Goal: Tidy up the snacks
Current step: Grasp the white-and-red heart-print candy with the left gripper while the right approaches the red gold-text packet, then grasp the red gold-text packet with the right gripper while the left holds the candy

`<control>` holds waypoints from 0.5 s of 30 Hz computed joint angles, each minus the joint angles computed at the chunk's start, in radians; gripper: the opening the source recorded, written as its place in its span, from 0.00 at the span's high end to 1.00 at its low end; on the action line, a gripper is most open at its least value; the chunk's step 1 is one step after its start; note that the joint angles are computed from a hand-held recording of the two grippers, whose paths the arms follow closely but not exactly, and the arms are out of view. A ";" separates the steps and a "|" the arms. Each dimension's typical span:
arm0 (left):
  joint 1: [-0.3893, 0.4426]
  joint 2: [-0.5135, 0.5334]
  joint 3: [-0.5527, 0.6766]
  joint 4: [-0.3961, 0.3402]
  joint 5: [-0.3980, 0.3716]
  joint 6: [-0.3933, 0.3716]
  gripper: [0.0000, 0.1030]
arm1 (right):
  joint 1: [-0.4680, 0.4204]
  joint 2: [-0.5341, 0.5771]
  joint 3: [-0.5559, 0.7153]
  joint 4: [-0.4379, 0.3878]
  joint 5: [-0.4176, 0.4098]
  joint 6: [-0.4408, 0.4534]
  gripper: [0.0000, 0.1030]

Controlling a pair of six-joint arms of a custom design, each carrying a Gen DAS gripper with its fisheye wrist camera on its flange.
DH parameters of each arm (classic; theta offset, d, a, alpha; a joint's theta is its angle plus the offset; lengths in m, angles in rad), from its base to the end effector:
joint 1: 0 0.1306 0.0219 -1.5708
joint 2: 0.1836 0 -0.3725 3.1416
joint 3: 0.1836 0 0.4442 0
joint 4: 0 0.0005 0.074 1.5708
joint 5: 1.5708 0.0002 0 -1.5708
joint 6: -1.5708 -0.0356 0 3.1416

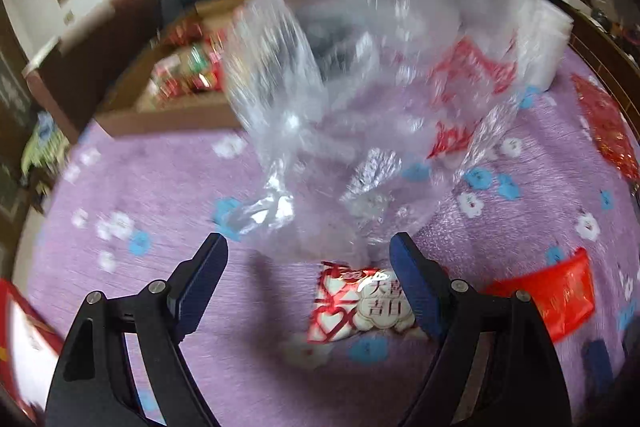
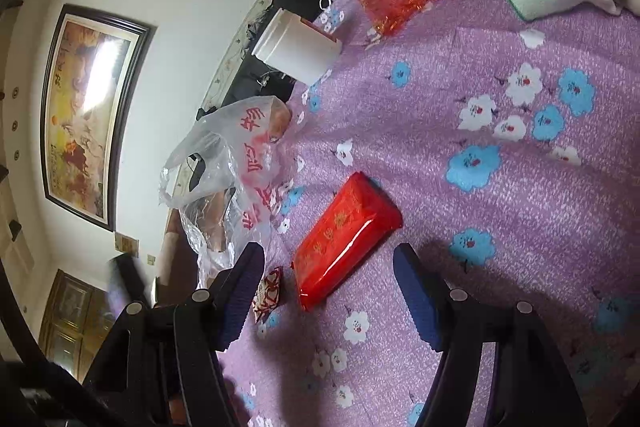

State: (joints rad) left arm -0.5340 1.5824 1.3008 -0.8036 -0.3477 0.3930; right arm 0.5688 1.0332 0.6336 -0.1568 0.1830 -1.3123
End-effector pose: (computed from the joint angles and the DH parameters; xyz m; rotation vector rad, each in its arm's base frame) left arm 0.4973 -0.2805 0.2774 0.0691 2.5560 0.1184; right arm 0.3361 0.2066 0.2494 0.9263 2.0594 0.8904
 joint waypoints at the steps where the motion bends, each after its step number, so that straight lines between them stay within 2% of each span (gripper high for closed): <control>1: 0.002 0.007 -0.001 0.004 0.021 0.006 0.19 | 0.001 0.002 0.001 0.001 0.000 0.003 0.33; 2: 0.001 -0.010 -0.026 0.042 0.019 0.010 0.19 | 0.000 0.003 0.001 0.002 -0.005 0.003 0.33; 3: -0.001 -0.014 -0.033 0.044 0.020 0.006 0.20 | -0.003 0.011 0.003 0.007 -0.019 0.002 0.33; 5: 0.002 -0.041 -0.062 0.068 0.064 -0.017 0.34 | -0.009 0.019 0.007 0.003 -0.044 0.000 0.33; 6: 0.001 -0.056 -0.076 0.073 0.094 -0.038 0.46 | -0.010 0.020 0.007 -0.002 -0.048 -0.003 0.33; 7: -0.003 -0.063 -0.082 0.074 0.099 -0.055 0.54 | -0.010 0.021 0.009 -0.003 -0.046 -0.002 0.33; 8: -0.016 -0.075 -0.093 0.067 0.083 -0.082 0.55 | -0.009 0.020 0.010 -0.008 -0.038 0.002 0.33; 9: -0.035 -0.096 -0.114 0.067 0.056 -0.120 0.62 | -0.007 0.020 0.013 -0.017 -0.026 0.009 0.33; 11: -0.054 -0.131 -0.149 0.071 0.058 -0.144 0.73 | -0.007 0.022 0.014 -0.018 -0.020 0.021 0.33; 15: -0.089 -0.278 -0.295 0.077 0.118 -0.125 0.77 | -0.022 0.016 -0.003 0.015 -0.042 0.012 0.34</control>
